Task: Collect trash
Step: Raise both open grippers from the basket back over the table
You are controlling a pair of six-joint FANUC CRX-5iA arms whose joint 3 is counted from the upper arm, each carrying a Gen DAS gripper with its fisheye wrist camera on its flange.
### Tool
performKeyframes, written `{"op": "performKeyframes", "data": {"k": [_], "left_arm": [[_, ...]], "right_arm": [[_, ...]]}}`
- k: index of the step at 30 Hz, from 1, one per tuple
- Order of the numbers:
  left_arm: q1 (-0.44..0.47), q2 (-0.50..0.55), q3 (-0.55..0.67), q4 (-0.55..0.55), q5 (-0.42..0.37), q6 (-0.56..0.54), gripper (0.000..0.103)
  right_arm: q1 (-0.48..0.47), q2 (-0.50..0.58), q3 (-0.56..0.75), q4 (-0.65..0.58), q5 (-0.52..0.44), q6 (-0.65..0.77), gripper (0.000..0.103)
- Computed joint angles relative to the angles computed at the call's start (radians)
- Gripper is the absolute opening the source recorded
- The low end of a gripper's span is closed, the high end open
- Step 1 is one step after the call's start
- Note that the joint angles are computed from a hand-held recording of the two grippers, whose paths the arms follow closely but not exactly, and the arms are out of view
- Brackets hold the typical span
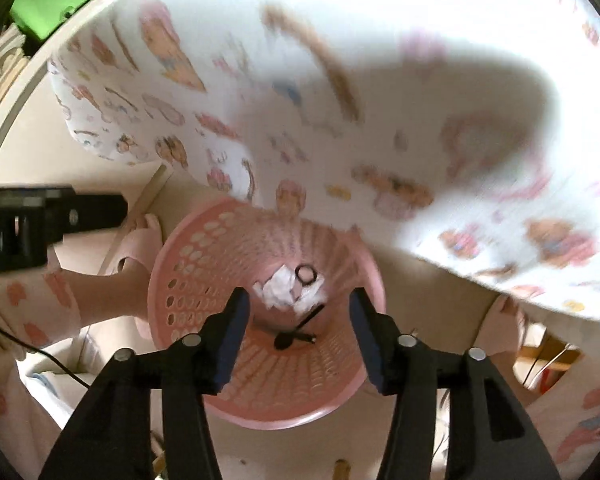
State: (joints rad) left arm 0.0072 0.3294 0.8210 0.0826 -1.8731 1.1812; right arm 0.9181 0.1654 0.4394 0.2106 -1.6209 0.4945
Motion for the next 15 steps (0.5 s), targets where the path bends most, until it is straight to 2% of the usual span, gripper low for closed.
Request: {"op": "performKeyframes", "data": {"k": [5, 15], "left_arm": [[0.014, -0.039, -0.018, 0.033, 0.097, -0.031, 0.078], [0.062, -0.109, -0.090, 0.174, 0.250, -0.047, 0.084]], "right_arm": [[0.039, -0.003, 0.009, 0.097, -0.012, 0.011, 0.068], [0.065, -0.023, 0.026, 0.171, -0.015, 0.019, 0.072]]}}
